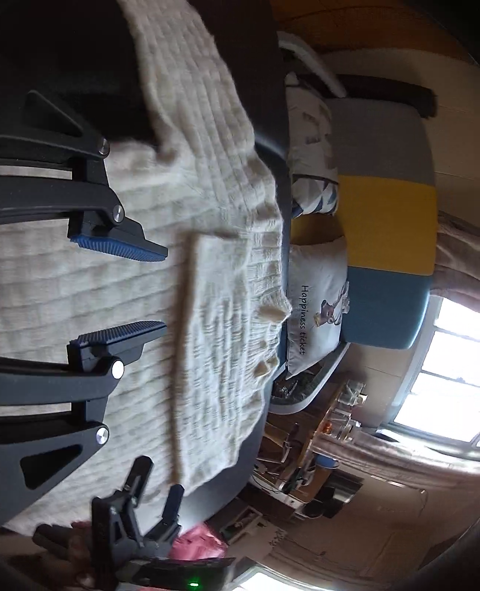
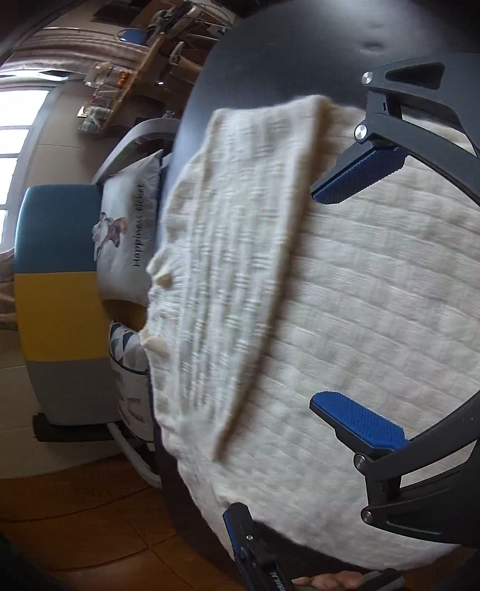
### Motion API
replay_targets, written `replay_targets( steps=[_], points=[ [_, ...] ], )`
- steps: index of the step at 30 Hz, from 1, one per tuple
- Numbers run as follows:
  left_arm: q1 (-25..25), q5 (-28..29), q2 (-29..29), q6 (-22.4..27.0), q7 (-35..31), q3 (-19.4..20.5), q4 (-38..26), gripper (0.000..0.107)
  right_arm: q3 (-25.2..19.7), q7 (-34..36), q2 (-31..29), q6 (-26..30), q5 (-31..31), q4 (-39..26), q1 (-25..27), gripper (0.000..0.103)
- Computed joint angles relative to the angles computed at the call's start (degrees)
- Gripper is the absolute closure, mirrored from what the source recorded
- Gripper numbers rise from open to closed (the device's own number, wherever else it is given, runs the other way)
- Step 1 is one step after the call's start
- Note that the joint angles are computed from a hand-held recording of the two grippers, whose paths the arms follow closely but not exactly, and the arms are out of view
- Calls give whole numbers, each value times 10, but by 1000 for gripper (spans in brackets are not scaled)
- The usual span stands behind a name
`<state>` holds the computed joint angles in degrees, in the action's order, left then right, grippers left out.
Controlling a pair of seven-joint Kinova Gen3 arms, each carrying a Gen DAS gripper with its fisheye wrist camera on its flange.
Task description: Fold clothes
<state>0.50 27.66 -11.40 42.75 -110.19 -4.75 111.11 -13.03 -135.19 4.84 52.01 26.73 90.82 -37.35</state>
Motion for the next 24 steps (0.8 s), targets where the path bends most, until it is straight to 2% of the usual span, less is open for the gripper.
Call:
replay_targets(
  steps=[4,7,14,19,21,24],
  points=[
    [-30,62,85,49,-3,-19,-54,74,17,11,47,12,18,-40,1,0],
    [-63,93,124,71,-3,-11,-79,74,37,46,82,38,-19,-65,6,0],
    [-70,24,145,24,25,36,-89,74,44,61,65,-18,-25,-34,9,0],
    [-62,4,160,-1,26,50,-99,74,48,80,77,-31,-31,-60,17,0],
    [-53,-21,169,-12,35,57,-107,74,54,84,92,-23,-36,-77,19,0],
    [-42,-53,158,-36,60,60,-97,90,62,93,115,-11,-57,-95,26,0]
  ],
)
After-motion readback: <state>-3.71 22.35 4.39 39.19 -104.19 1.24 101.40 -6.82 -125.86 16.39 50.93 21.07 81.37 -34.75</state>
